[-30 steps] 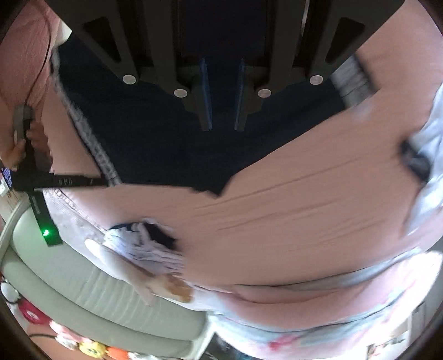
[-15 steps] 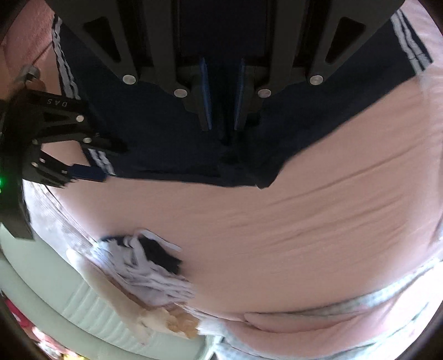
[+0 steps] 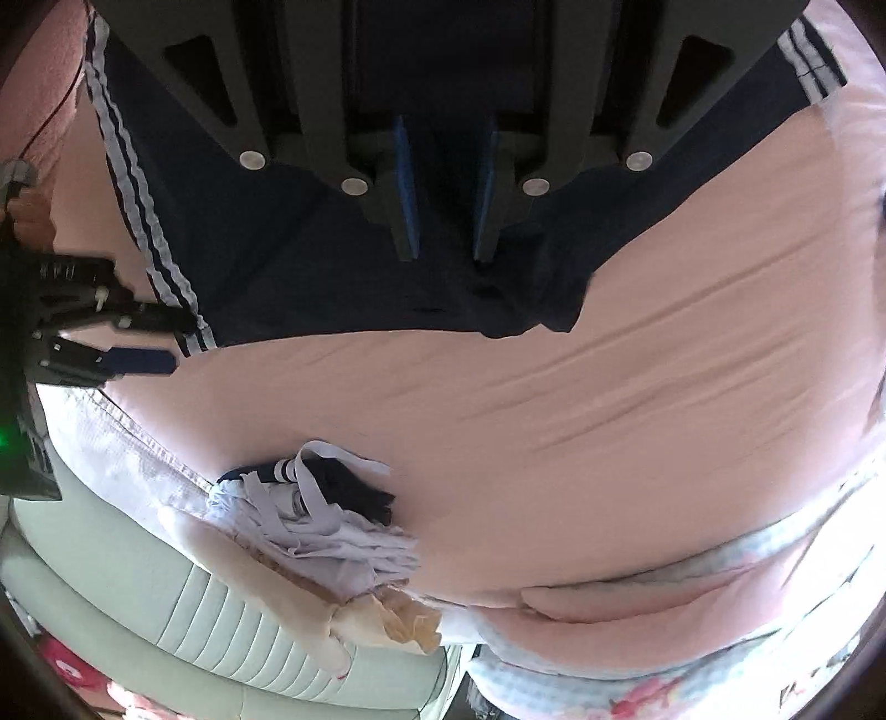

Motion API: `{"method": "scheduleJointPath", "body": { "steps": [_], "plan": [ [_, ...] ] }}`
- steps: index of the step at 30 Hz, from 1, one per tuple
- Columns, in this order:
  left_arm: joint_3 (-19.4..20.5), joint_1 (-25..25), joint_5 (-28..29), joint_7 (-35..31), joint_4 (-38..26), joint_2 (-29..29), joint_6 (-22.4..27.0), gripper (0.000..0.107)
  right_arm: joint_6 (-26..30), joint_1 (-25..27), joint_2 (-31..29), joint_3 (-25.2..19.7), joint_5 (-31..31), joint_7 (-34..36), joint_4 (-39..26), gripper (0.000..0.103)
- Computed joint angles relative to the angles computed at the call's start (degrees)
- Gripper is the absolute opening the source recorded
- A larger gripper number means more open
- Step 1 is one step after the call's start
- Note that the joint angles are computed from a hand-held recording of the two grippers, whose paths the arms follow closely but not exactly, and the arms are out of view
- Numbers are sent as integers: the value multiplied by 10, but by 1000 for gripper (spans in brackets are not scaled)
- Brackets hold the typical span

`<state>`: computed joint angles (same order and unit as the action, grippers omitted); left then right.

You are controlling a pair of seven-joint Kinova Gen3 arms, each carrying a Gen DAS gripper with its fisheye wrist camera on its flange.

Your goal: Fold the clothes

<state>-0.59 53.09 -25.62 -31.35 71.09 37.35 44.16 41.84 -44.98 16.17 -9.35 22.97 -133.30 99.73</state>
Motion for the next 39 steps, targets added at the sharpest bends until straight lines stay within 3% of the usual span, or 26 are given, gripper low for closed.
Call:
{"method": "scheduleJointPath", "body": {
  "steps": [3,7,10,13,15,17,20,23,25,28,31,34,36,39],
  "plan": [
    [-6,-1,-3,-6,-38,24,43,17,33,-21,33,7,14,-11,-35,55],
    [-34,14,-27,34,-78,43,87,17,18,-47,33,37,60,-87,-25,55],
    [-41,23,-40,59,-66,27,80,17,2,-50,13,67,38,-122,-6,55],
    [-23,27,-54,69,-19,-11,46,19,-11,2,-14,21,8,-76,7,55],
    [-12,35,-55,75,3,-29,53,20,-10,37,6,-9,3,-29,-30,56],
    [30,23,-70,96,21,-43,69,20,10,30,16,-8,-10,4,-54,56],
    [88,10,-74,143,37,-57,130,20,19,12,7,-13,-60,22,-61,56],
    [78,48,-44,186,51,-73,186,20,-1,43,-23,-63,-130,44,-40,57],
    [35,101,-21,233,83,-101,180,20,-6,22,-43,-71,-153,40,-24,57],
    [2,159,-23,303,137,-131,146,21,29,-55,-51,-71,-122,-11,-17,57],
    [59,142,-36,346,157,-134,141,21,70,-87,-39,-98,-80,-59,-20,57],
    [101,140,-72,358,150,-121,176,21,97,-151,-37,-68,-14,-103,-10,57],
    [113,147,-87,357,138,-111,209,21,115,-151,-43,-72,12,-129,-5,57],
    [68,194,-72,330,108,-97,270,26,135,-147,-38,-65,37,-176,5,57]
  ]
}}
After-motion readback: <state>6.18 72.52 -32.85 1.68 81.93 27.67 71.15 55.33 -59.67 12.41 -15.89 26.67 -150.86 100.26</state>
